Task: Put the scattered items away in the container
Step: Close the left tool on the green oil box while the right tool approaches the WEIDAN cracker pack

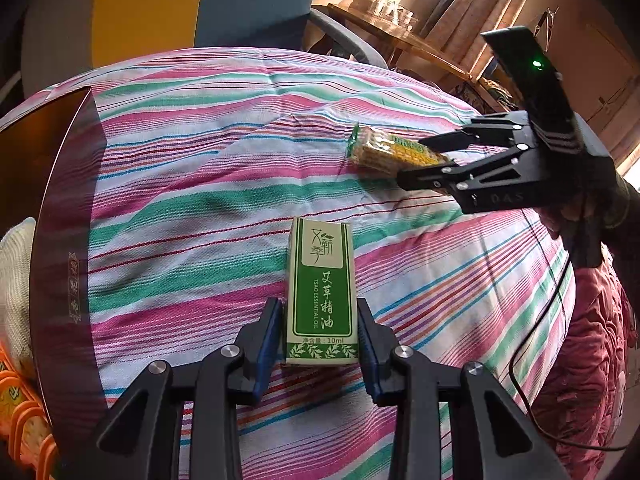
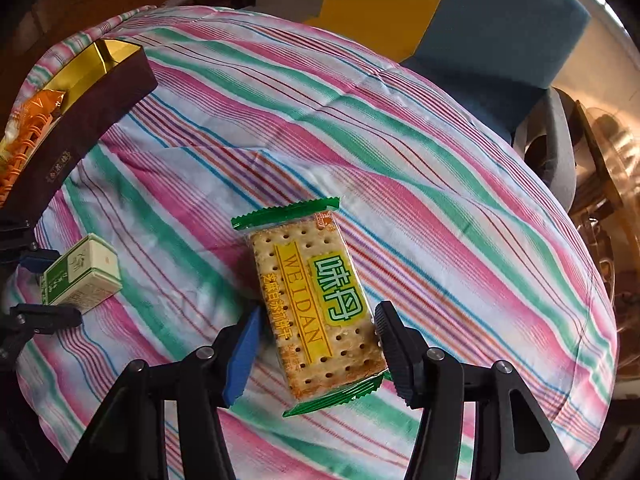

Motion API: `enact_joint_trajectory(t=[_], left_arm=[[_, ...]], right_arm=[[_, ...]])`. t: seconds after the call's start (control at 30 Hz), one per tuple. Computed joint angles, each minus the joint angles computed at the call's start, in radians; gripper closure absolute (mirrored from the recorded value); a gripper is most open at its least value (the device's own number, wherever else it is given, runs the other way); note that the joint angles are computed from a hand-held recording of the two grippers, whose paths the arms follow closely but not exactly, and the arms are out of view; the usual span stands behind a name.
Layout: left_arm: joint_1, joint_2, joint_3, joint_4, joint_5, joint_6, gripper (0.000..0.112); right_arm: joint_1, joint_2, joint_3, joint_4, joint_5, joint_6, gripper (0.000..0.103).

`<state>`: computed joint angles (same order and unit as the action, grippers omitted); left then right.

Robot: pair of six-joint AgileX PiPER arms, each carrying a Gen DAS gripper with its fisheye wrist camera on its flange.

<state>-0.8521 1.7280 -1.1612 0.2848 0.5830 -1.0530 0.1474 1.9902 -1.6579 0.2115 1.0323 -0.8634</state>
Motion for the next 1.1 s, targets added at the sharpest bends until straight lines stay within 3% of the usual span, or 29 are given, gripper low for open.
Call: enact_joint_trajectory(t=[0.37, 0.63, 0.77, 0.9, 1.1], left_arm=[[-0.093, -0.069, 0.074, 0.101, 0.045, -0.15, 0.077], [-0.169, -0.142, 0.15, 0.157, 0.061, -0.26, 0.077], [-0.188, -0.171, 0.16, 0.177, 0.081, -0.287, 0.075], [-0.172, -0.159, 0.111, 0.163, 0.106, -0.244, 0.073], [-0.097, -0.064, -0.03, 0.088, 0.152, -0.094, 0.073]], right_arm=[[-0.019, -0.415, 0.605, 0.117, -0.167, 0.16, 0.047], [0.008, -0.592, 0.822, 0.206, -0.229, 0.266, 0.045], [-0.035, -0.667, 0.91, 0.32, -0.247, 0.23, 0.038], [-0.109, -0.746, 0.988, 0.438, -0.275, 0.172, 0.036], [-0.186, -0.837, 1.059, 0.452, -0.312, 0.159, 0.035]])
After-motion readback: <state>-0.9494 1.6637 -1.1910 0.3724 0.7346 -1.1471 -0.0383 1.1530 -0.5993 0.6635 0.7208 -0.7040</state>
